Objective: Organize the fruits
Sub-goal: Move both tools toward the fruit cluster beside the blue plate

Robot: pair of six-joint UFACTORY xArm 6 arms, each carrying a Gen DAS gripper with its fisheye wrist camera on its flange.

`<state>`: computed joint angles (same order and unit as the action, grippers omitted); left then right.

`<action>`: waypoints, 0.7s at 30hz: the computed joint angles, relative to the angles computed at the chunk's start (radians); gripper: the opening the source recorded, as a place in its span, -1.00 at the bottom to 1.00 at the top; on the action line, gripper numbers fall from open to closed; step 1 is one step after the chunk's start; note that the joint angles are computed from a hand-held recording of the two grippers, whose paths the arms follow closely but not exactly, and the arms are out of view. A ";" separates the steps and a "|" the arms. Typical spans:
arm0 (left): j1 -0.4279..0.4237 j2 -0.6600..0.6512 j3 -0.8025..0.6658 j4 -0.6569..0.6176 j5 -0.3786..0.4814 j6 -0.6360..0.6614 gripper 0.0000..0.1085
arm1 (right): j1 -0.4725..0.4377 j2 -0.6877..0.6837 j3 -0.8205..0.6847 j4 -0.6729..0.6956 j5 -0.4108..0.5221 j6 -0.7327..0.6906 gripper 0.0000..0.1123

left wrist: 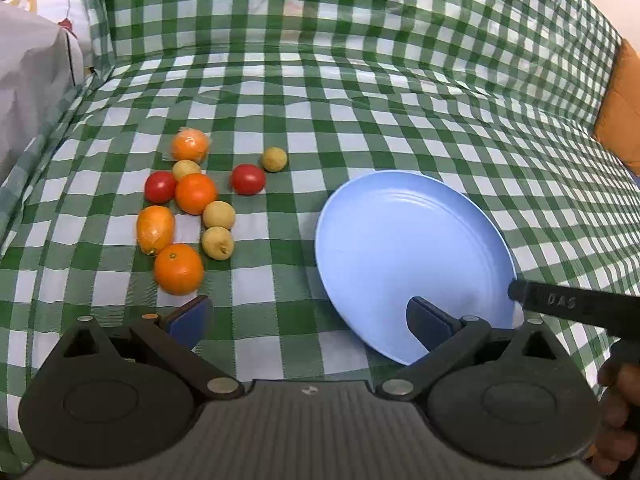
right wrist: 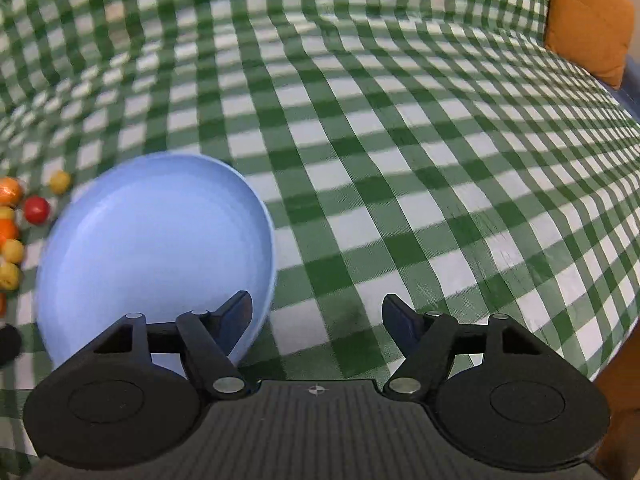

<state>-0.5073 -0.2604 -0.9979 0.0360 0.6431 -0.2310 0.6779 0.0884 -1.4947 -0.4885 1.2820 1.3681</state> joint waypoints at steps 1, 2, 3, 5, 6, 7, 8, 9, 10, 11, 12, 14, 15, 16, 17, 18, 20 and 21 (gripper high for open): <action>-0.003 0.000 0.000 -0.006 0.000 0.012 0.89 | 0.009 -0.004 -0.004 -0.018 -0.011 -0.001 0.31; -0.005 0.001 0.000 -0.011 0.000 0.023 0.89 | 0.022 0.005 -0.022 -0.033 -0.014 -0.001 0.31; -0.008 0.003 -0.001 -0.015 0.001 0.032 0.89 | 0.030 0.003 -0.025 -0.047 -0.029 -0.011 0.31; -0.007 0.002 0.002 -0.033 -0.001 0.057 0.89 | 0.042 0.012 -0.041 -0.070 -0.047 -0.032 0.31; -0.008 0.004 0.001 -0.037 0.002 0.061 0.89 | 0.046 0.014 -0.044 -0.080 -0.059 -0.044 0.31; -0.004 0.006 0.001 -0.047 0.002 0.074 0.89 | 0.048 0.019 -0.048 -0.089 -0.069 -0.057 0.31; -0.004 0.007 0.000 -0.050 0.002 0.079 0.89 | 0.050 0.023 -0.052 -0.096 -0.075 -0.062 0.31; -0.002 0.008 -0.001 -0.054 0.003 0.087 0.89 | 0.052 0.024 -0.055 -0.099 -0.078 -0.066 0.31; -0.002 0.010 -0.002 -0.056 0.003 0.090 0.89 | 0.054 0.024 -0.054 -0.100 -0.083 -0.070 0.31; -0.001 0.010 -0.002 -0.060 0.002 0.095 0.89 | 0.053 0.027 -0.057 -0.099 -0.087 -0.076 0.31; 0.000 0.011 -0.002 -0.062 -0.001 0.099 0.89 | 0.052 0.027 -0.055 -0.097 -0.089 -0.077 0.31; 0.001 0.016 -0.006 -0.064 0.003 0.103 0.89 | 0.050 0.031 -0.059 -0.095 -0.090 -0.079 0.35; 0.000 0.019 -0.008 -0.064 0.005 0.103 0.89 | 0.054 0.032 -0.063 -0.094 -0.088 -0.077 0.37; 0.000 0.021 -0.011 -0.065 0.007 0.104 0.89 | 0.053 0.032 -0.063 -0.094 -0.090 -0.076 0.42; -0.001 0.023 -0.014 -0.066 0.008 0.108 0.89 | 0.059 0.022 -0.047 -0.095 -0.095 -0.068 0.42; -0.002 0.024 -0.016 -0.067 0.008 0.110 0.89 | 0.060 0.021 -0.044 -0.091 -0.100 -0.066 0.42; -0.003 0.024 -0.017 -0.083 0.005 0.127 0.89 | 0.058 0.002 -0.020 -0.086 -0.116 -0.073 0.44; -0.003 0.023 -0.017 -0.094 0.001 0.140 0.89 | 0.059 0.004 -0.022 -0.089 -0.111 -0.074 0.45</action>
